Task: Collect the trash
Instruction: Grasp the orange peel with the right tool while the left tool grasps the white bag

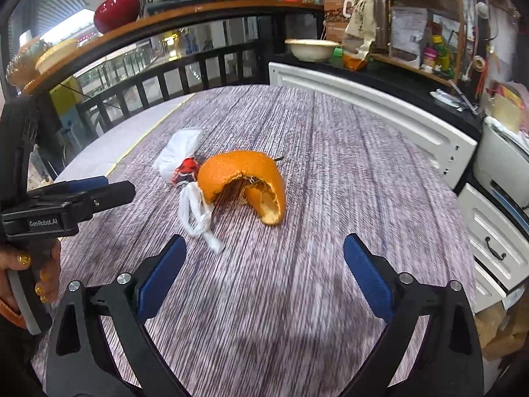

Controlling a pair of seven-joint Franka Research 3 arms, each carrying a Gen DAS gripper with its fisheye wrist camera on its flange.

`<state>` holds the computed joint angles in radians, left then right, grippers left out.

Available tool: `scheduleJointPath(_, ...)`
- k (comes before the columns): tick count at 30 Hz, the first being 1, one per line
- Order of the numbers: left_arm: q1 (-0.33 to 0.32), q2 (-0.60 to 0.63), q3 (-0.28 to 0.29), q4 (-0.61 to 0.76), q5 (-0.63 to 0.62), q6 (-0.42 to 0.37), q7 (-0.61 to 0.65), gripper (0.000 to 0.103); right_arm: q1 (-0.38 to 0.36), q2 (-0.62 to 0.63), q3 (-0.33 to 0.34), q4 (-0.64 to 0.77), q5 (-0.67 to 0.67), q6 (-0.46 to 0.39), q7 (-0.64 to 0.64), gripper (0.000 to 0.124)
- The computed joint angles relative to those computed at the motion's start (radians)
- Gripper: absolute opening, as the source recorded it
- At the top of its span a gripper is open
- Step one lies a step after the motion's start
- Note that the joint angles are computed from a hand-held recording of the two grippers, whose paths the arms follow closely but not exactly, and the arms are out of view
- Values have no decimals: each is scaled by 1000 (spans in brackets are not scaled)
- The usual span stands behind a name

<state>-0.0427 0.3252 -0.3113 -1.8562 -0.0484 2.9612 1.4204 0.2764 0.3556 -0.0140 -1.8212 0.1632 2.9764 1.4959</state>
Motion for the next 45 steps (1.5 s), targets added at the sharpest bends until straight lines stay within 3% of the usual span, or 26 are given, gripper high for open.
scheduleJointPath(5,1,89,-3,139,-22,-82,-15,97,-97,91,109,142,114,-90,-133,94)
scheduleJointPath(6,-11,102,11,160,-11,-89,-30,97,-140,105,159,169,183,-114,-183,94)
scheduleJointPath(8,-38,136,44,218,18,-116,-73,97,-158,128,179,211,261,-150,-202,94)
scheduleJointPath(10,-46,164,57,262,30,-133,-106,97,-143,150,162,253,290,-177,-183,95)
scheduleJointPath(13,-77,166,112,262,81,-93,-203,97,-136,201,159,337,338,-225,-154,95)
scheduleJointPath(17,-30,170,64,247,79,-78,-193,97,-46,293,63,479,240,-273,16,95)
scheduleJointPath(21,5,190,25,269,44,-106,-164,97,8,391,-6,635,113,-406,187,91)
scheduleJointPath(23,20,195,8,272,23,-106,-143,97,9,388,-3,614,84,-359,203,74)
scheduleJointPath(27,16,198,11,273,12,-99,-144,96,-58,376,83,594,137,-359,131,46)
scheduleJointPath(28,19,199,6,273,7,-99,-139,97,-54,364,75,579,135,-356,134,42)
scheduleJointPath(30,16,201,6,275,4,-98,-138,96,-26,325,38,515,102,-301,151,40)
scheduleJointPath(32,5,203,10,279,14,-100,-134,96,-51,285,64,452,128,-258,118,39)
scheduleJointPath(37,-88,228,86,347,141,-169,-141,96,-43,172,40,280,121,-151,98,39)
scheduleJointPath(39,-103,248,91,380,169,-199,-129,96,-48,136,41,227,123,-112,86,39)
scheduleJointPath(42,-110,279,87,417,182,-231,-111,79,-85,81,73,145,171,-71,43,39)
scheduleJointPath(44,-120,272,101,396,203,-200,-114,61,-83,56,64,104,177,-51,38,39)
scheduleJointPath(45,-114,265,96,382,202,-190,-109,59,-73,44,51,82,169,-36,46,39)
